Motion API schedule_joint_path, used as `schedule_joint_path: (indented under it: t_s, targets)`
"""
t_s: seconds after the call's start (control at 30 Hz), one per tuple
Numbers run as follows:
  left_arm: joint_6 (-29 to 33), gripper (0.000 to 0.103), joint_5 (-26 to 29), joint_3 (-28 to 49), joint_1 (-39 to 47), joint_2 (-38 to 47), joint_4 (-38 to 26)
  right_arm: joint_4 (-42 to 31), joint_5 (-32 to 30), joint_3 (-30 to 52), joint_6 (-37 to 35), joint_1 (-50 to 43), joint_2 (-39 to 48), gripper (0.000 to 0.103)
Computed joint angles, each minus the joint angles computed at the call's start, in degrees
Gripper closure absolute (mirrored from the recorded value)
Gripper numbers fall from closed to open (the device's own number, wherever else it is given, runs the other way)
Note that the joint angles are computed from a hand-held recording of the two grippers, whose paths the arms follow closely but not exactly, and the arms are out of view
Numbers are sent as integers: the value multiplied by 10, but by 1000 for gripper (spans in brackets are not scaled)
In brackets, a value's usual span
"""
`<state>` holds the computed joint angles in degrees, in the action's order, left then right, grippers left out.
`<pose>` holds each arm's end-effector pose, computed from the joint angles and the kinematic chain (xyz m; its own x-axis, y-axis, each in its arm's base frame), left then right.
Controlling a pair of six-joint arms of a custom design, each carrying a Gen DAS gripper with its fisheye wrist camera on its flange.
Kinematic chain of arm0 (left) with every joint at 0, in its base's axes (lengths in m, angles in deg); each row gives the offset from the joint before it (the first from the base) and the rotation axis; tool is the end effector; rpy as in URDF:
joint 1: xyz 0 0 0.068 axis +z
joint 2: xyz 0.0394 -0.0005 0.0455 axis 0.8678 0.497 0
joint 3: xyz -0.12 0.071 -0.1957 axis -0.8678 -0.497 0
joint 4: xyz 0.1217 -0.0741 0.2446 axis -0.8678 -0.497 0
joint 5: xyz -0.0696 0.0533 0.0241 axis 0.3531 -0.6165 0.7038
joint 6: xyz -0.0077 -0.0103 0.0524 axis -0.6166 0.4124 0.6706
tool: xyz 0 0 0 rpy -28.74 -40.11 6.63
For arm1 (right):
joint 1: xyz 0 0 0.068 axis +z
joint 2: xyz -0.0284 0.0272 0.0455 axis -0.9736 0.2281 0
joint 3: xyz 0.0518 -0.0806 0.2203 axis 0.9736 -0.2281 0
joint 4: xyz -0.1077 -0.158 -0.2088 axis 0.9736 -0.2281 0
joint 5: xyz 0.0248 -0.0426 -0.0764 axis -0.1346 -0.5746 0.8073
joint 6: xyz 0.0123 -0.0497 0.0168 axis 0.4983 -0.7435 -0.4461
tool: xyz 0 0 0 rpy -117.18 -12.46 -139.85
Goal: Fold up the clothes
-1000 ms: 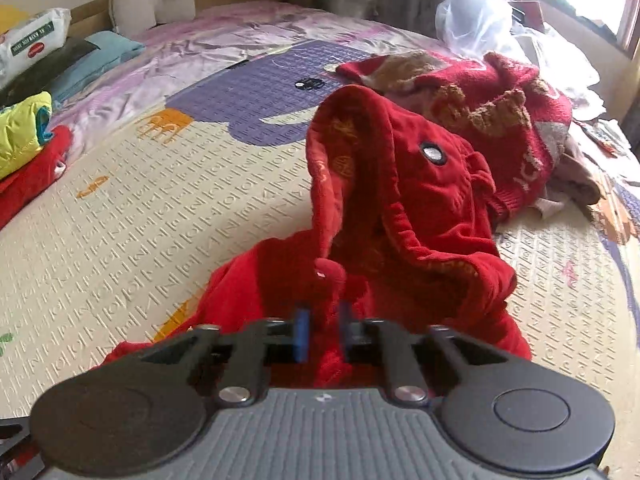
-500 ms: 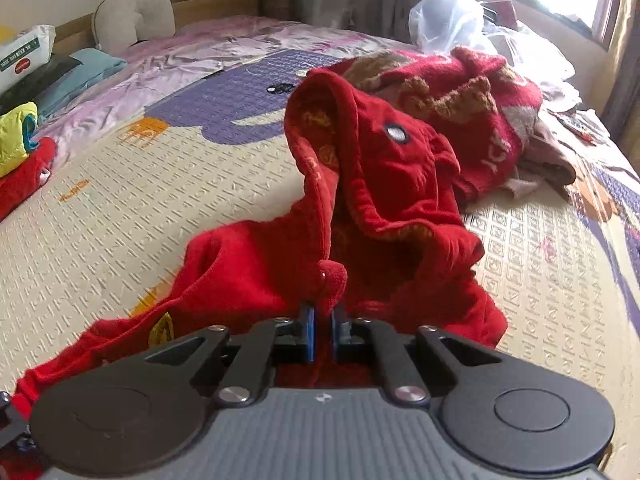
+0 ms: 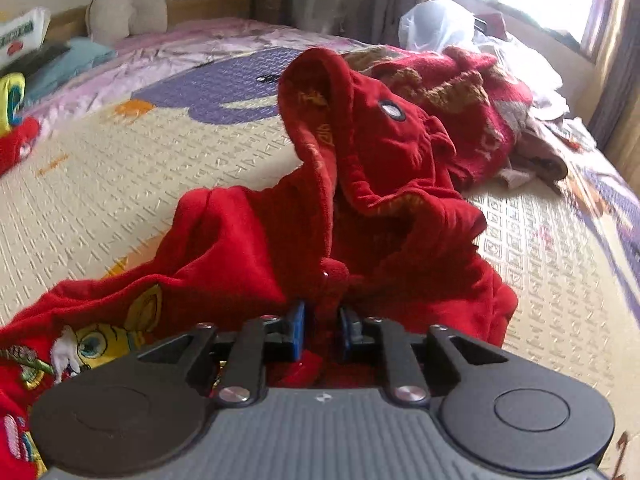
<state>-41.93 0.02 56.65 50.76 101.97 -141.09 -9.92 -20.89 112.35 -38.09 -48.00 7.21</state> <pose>0.1777 -0.0415 0.2715 -0.7307 0.2251 -0.6445 0.4387 0.8782 -0.1906 0.2694 0.1343 0.1422 -0.6967 -0.1532 -0.7008 -0.1077 0.9882 -0.1090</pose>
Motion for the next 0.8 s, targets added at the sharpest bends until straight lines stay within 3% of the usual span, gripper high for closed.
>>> schedule_joint_path:
  t_s: [0.1,0.23,0.4,0.53,0.67,0.77,0.8]
  targets:
    - [-11,18,-15,44,58,62,22,21,-32,-25,10,-20,-21,81]
    - [-59,20,-79,106,53,195,79,29,-36,-40,17,-21,-34,81]
    - [-79,23,-48,161,36,326,119,38,-36,-52,18,-19,-45,81]
    - [-88,24,-83,182,8,394,160,53,-52,-65,12,-28,-52,80]
    - [-89,24,-59,201,3,434,174,64,-75,-77,-2,-41,-62,80]
    - [-80,24,16,209,8,448,181,68,-86,-83,-8,-48,-67,80]
    - [-80,24,19,210,4,451,186,70,-88,-85,-9,-49,-68,80]
